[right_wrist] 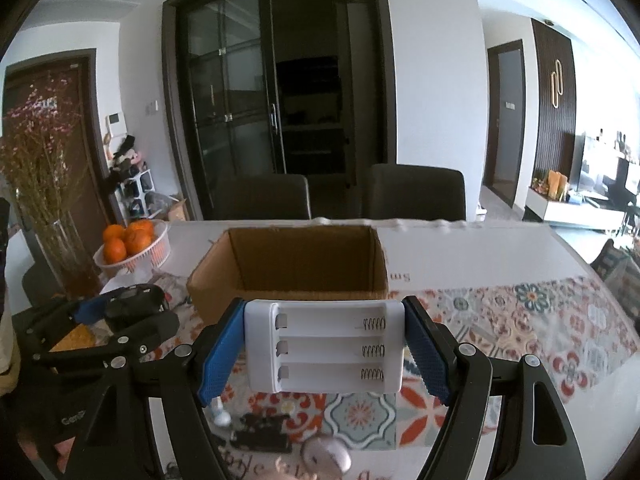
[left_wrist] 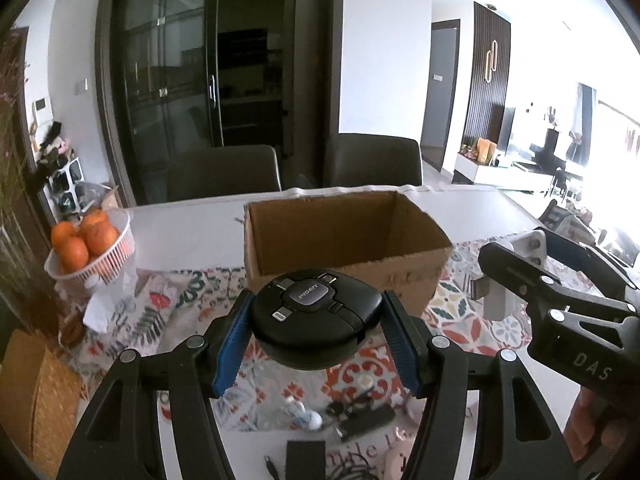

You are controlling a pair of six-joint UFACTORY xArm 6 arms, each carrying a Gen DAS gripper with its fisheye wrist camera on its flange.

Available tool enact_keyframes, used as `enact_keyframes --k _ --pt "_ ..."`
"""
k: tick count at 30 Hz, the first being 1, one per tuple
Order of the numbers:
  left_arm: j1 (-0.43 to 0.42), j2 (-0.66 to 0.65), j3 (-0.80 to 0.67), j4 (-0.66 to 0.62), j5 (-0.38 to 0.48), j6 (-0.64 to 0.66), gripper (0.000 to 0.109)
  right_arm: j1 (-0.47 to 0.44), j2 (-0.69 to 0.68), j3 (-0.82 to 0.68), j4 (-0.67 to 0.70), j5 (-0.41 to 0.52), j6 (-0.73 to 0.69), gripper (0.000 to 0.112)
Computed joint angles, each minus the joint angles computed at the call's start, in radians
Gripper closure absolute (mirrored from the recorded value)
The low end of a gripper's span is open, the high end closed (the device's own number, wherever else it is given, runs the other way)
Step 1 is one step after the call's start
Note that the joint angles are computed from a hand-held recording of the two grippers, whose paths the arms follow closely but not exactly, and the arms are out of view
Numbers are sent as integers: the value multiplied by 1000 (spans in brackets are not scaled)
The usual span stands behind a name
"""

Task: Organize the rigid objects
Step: 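Lift both held items and carry them over the cardboard box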

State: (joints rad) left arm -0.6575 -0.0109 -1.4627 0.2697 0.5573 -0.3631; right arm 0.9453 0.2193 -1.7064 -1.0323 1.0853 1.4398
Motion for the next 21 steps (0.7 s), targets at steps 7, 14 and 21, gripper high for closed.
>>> enact_keyframes --k 7,14,21 --pt "15 122 -200 -20 84 61 47 -60 65 -124 65 -18 -118 35" --pt "27 273 -453 -58 207 119 47 -123 130 -235 155 -47 -219 35" --pt "42 443 -721 -89 342 161 47 -184 215 -364 278 -60 -343 35"
